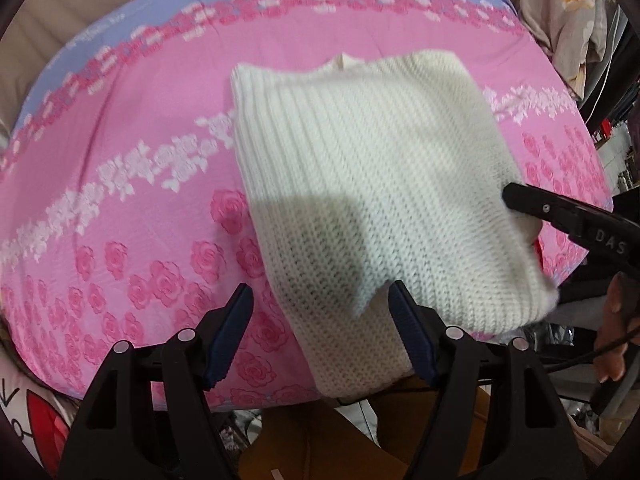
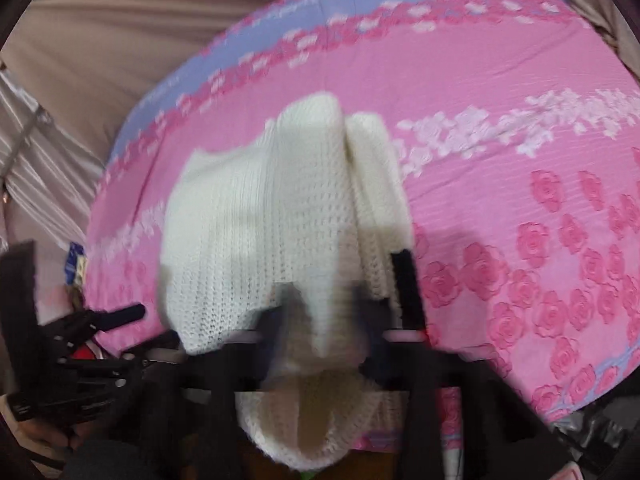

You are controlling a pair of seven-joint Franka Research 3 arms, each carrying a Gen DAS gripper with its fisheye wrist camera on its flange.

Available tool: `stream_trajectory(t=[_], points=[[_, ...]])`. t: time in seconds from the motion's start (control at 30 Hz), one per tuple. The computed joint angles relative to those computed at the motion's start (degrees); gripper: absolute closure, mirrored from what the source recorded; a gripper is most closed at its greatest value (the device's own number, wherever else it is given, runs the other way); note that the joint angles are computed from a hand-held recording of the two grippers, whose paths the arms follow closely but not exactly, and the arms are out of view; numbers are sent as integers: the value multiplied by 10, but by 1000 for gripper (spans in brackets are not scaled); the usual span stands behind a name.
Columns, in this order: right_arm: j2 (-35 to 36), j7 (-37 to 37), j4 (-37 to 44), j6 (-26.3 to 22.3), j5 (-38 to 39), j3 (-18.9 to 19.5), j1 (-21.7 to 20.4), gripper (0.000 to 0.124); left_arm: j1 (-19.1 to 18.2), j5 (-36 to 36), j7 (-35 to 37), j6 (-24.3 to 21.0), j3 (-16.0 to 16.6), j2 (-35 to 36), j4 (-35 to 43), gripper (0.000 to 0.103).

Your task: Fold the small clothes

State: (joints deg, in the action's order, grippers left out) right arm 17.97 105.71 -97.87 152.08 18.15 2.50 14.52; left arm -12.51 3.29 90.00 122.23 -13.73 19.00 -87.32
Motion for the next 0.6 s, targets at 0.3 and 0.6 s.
stream_trajectory(t=[0.3, 0.6], points=[[-9, 27, -50, -9, -16, -22, -17, 115, -5, 31, -21, 12, 6, -15, -22, 35], [-127, -4, -138, 50, 53, 7, -16, 85, -5, 42, -48, -2, 9, -9, -19, 35]])
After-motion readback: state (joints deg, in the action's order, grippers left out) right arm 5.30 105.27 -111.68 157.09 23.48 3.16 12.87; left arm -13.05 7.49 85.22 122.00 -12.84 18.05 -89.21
